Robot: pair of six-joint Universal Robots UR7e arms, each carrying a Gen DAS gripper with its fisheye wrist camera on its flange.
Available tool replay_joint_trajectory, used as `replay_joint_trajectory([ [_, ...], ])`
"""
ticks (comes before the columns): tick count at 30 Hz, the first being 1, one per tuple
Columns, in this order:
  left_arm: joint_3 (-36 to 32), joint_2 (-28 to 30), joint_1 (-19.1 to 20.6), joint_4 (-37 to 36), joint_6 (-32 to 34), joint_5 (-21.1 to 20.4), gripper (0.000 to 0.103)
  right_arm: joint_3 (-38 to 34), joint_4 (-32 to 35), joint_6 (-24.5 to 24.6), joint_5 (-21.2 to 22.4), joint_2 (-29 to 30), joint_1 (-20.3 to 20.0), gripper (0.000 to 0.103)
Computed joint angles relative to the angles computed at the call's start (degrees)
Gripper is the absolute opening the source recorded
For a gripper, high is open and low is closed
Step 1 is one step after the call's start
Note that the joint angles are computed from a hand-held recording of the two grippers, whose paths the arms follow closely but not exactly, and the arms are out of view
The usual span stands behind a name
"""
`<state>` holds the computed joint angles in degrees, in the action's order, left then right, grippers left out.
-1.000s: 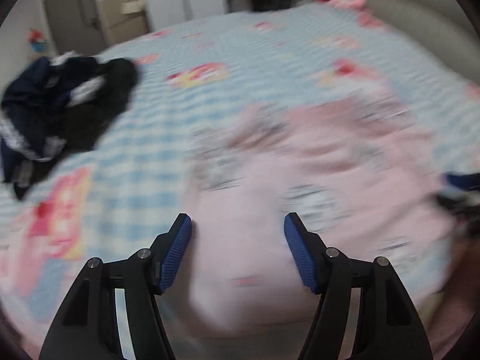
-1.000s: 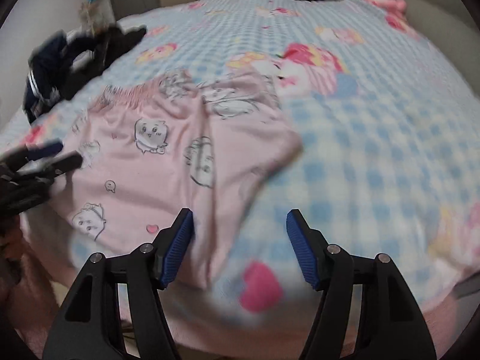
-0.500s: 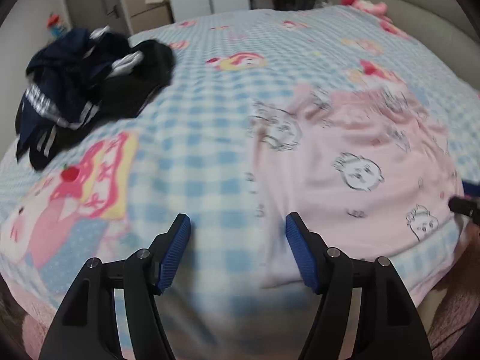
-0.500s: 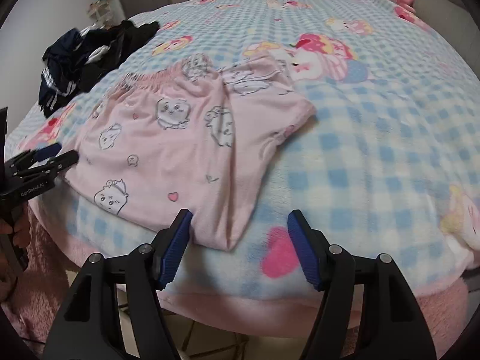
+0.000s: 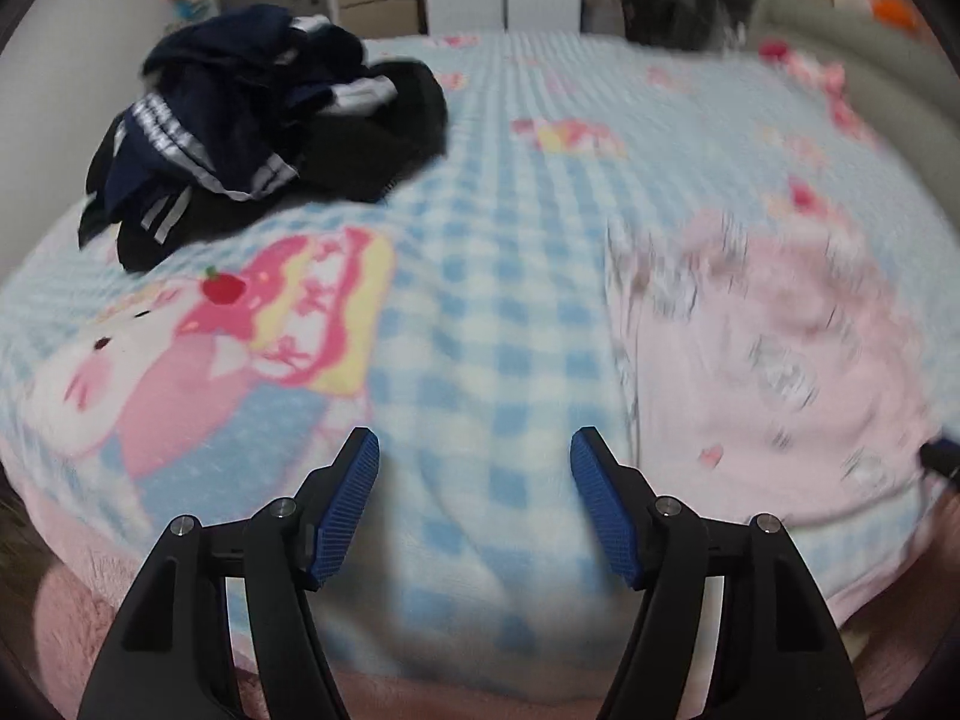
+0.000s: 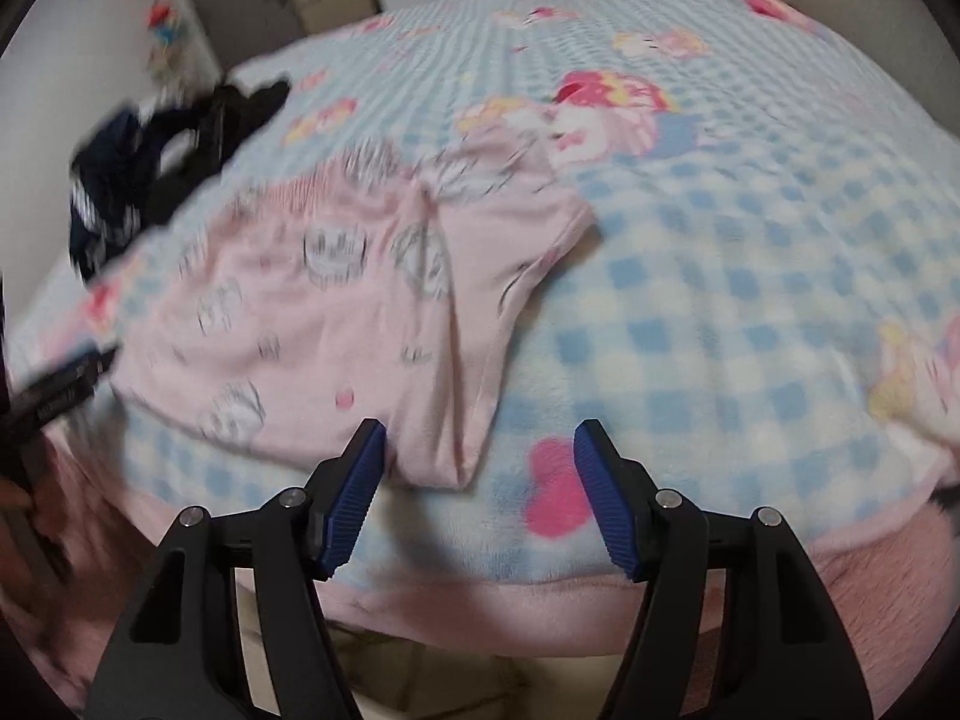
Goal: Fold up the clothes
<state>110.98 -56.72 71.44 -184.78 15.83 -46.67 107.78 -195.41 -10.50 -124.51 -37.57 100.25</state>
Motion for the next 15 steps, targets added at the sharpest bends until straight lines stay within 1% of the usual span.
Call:
replay_joint_trajectory([
  [1,0.4,-0.8,0.0,-0.8,0.2,-2.7,0.067,0.1,-0.3,0.7,0.8,-0.4,-0.1,0.067],
  [2,0.6,-1.5,0.0,-0.5,0.2,-6.4,0.067,0.0,0.0,1.5,1.7,-0.8,-0.3,0.067],
  [3,0.5,-2.0,0.2,0.7,0.2,-11.0,0.064,-0.8,2.3,2.4,2.7,-1.2,-0.6,0.067],
  [4,0.1,-2.3,0.4,2.0,0.2,-15.6,0.060,-1.8,4.5,3.1,4.0,-1.3,-1.0,0.067],
  [5,-0.6,-2.0,0.4,3.8,0.4,-19.0,0.058,-2.9,6.2,3.6,5.3,-1.0,-1.3,0.067],
  [6,-1.6,-1.1,0.3,5.7,0.8,-20.8,0.054,-4.0,7.8,4.2,6.1,-0.7,-1.6,0.067],
  [7,-2.5,-0.2,0.2,7.6,1.4,-21.9,0.047,-4.9,9.5,5.2,5.7,-0.2,-1.7,0.067],
  [8,-3.4,0.9,0.2,9.2,1.8,-21.6,0.045,-5.9,11.1,6.2,5.4,0.3,-1.9,0.067],
  [9,-4.3,2.1,0.1,11.0,1.9,-20.4,0.044,-6.7,12.5,6.9,5.1,0.8,-1.9,0.068],
  [11,-5.3,4.1,0.3,14.0,1.3,-17.2,0.043,-7.4,13.7,7.3,5.1,1.2,-1.9,0.065],
  [12,-4.8,4.3,0.4,13.5,1.6,-16.7,0.043,-7.5,14.0,7.2,5.2,1.4,-1.9,0.063],
  [13,-4.2,4.3,0.5,12.6,2.5,-16.9,0.043,-7.4,13.7,6.4,5.5,1.3,-1.8,0.058],
  [14,-3.9,4.2,0.5,12.1,3.0,-17.0,0.043,-7.2,13.4,5.8,5.8,1.2,-1.7,0.055],
  [15,-3.9,4.0,0.5,12.4,3.1,-17.2,0.043,-7.1,13.1,5.5,6.2,1.2,-1.8,0.054],
])
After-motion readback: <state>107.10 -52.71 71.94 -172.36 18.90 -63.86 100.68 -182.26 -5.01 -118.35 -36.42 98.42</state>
